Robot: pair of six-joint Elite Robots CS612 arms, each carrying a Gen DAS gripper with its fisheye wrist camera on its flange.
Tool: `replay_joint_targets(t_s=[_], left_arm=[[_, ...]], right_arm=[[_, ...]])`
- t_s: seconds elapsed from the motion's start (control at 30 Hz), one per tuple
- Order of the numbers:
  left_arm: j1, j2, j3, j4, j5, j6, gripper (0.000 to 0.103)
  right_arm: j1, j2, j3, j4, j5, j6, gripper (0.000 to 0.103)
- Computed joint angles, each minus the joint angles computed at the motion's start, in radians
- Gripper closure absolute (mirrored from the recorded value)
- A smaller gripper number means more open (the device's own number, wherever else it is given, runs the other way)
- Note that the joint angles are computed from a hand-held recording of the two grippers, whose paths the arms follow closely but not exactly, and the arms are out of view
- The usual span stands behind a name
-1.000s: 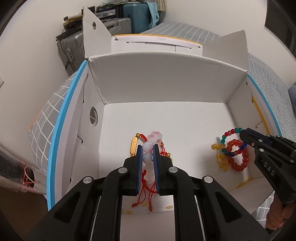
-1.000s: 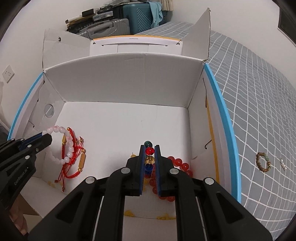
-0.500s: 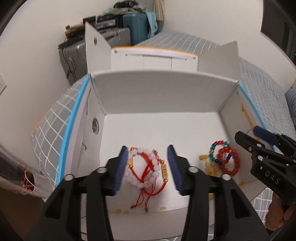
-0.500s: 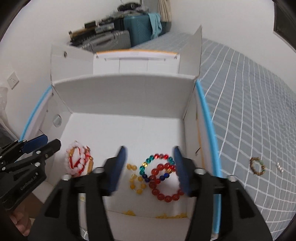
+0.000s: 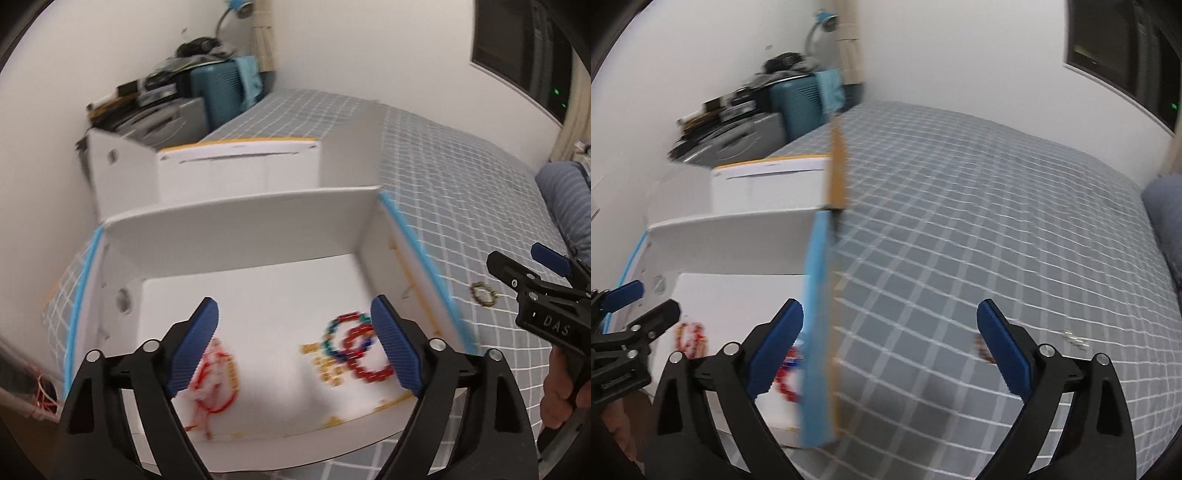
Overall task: Organize jewelry
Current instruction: 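Move both tools back from the box toward the bed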
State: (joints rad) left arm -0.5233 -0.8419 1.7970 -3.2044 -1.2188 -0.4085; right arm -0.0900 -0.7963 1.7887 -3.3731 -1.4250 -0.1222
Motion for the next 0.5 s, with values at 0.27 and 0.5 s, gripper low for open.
replay_joint_targets(t_s=[0.27, 0.5], left_arm=[[-0.052, 0.051, -0.098, 0.013, -0.039, 0.056, 0.008], [-0.102, 0.112, -0.209, 0.057, -0.100, 0.108, 0.006]], right_arm=[[-0.086, 0.003, 0.013, -0.002, -0.050, 0.031, 0.010], [-0.146, 0.023, 0.004, -0.005, -0.076, 0.047, 0.010]])
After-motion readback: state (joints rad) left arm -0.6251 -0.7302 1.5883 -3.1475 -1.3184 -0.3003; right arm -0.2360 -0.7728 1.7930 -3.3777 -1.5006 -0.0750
